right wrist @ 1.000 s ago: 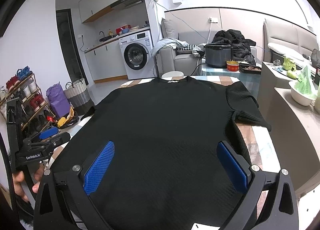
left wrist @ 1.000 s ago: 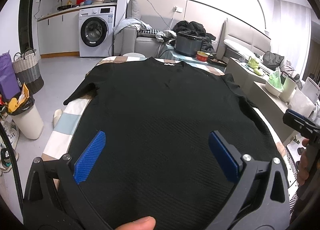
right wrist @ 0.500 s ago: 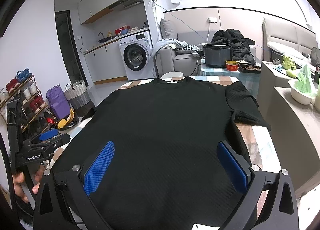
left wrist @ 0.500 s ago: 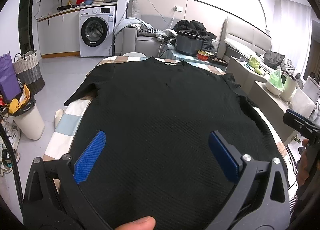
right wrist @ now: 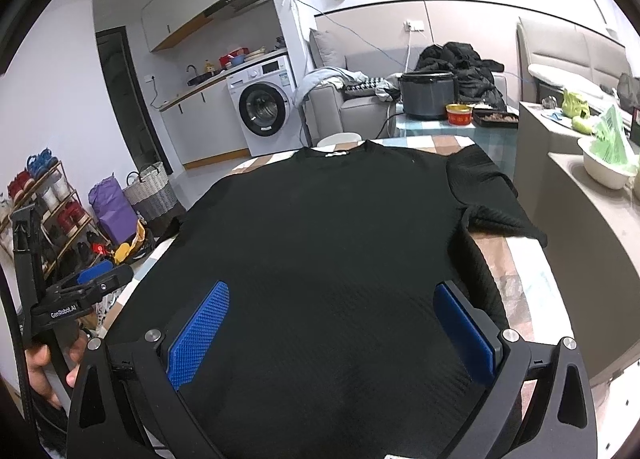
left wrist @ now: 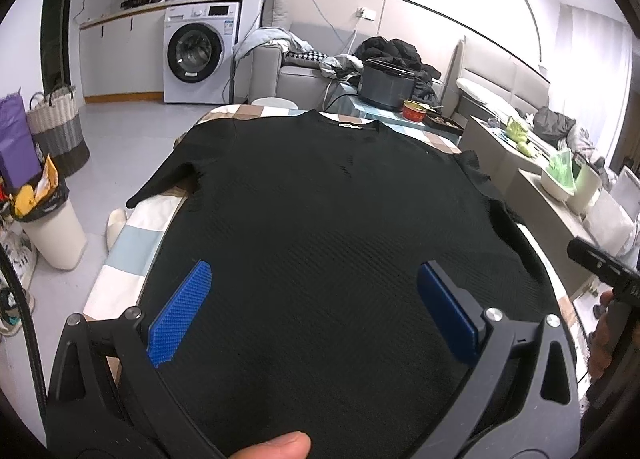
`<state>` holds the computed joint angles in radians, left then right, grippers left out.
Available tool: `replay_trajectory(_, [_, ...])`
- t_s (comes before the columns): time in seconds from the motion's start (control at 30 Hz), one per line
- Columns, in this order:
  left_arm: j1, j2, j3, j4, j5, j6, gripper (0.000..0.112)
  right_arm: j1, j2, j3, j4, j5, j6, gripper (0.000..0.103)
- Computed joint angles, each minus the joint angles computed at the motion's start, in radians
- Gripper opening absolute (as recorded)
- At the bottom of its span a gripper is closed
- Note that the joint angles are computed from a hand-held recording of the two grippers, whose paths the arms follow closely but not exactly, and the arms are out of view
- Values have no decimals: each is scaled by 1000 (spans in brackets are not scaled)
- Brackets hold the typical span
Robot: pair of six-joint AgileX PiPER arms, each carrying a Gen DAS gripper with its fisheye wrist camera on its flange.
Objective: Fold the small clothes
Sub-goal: 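Grasp the shirt side and sleeve with the right tool, fold it over the back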
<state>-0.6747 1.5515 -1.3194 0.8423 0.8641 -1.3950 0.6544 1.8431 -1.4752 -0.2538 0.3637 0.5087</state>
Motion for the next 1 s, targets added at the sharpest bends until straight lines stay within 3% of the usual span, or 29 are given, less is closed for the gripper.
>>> replay_trajectory(0.17, [89, -10, -2, -66, -40, 58, 102, -34, 32, -47, 46, 21, -8, 103])
replay_trajectory(0.3, [178, -28, 7, -128, -98, 116, 102, -82, 37, -80, 210, 38, -106, 103])
replay_trajectory(0.4, [248, -50, 8, -173, -138, 159, 102, -99, 30, -115, 239, 63, -126, 103])
replay_trajectory(0.57, [351, -1, -59, -226, -142, 234, 102, -134, 48, -233, 306, 117, -189, 103])
replay_trajectory(0.7, [453, 61, -104, -335, -178, 290, 102, -164, 142, -392, 228, 213, -84, 103])
replay_trajectory(0.87, [586, 139, -142, -501, -254, 387, 102, -252, 279, -564, 338, 310, -81, 103])
replay_trajectory(1.0, [650, 208, -183, -566, -283, 445, 102, -339, 392, -693, 460, 372, -44, 93])
